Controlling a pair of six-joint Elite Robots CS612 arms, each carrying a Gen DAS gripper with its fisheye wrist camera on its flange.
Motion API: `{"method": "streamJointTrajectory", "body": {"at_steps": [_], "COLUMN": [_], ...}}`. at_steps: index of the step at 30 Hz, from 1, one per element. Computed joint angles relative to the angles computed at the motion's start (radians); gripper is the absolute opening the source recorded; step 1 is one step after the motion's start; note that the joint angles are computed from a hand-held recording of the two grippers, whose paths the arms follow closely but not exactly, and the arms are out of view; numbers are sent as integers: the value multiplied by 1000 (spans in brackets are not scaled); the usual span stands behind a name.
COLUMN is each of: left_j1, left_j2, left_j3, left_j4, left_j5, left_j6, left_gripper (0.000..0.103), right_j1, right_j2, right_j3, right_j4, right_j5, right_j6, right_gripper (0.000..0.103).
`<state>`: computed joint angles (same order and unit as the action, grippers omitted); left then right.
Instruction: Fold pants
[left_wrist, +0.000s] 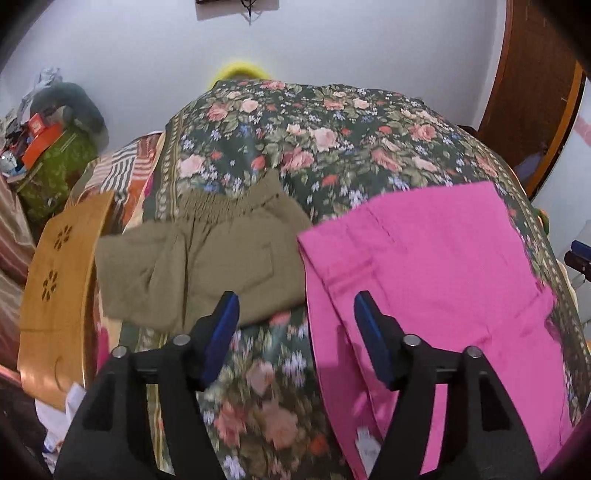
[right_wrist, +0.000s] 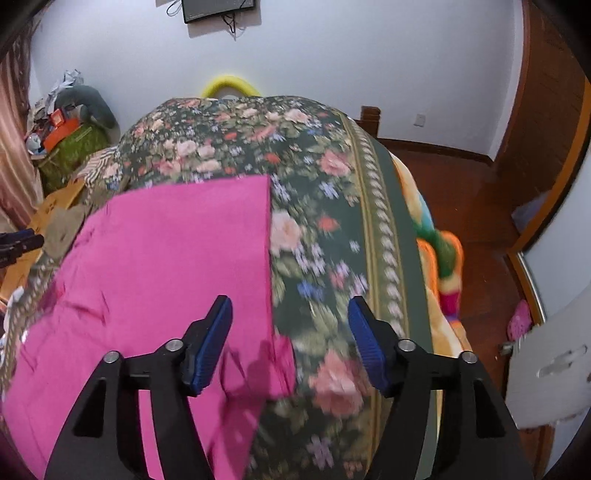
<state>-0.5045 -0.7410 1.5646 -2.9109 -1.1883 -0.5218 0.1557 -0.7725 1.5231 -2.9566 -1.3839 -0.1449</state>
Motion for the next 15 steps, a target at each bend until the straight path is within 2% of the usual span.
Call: {"method": "streamJointTrajectory", "body": {"at_steps": [8, 15], "left_j1": [38, 76], "left_j2": [92, 149], "left_j3": [-137, -201], "left_j4": [90, 83], "left_j5": [-57, -196], "left_j6": [16, -2], "left_gripper": [68, 68], "right_j1": [22, 33], "right_j2": [108, 178], "right_j3": [-186, -301], "right_j4": [108, 164], "right_j5": [-17, 9], "right_j6": [19, -10], "right_gripper": [67, 67]}}
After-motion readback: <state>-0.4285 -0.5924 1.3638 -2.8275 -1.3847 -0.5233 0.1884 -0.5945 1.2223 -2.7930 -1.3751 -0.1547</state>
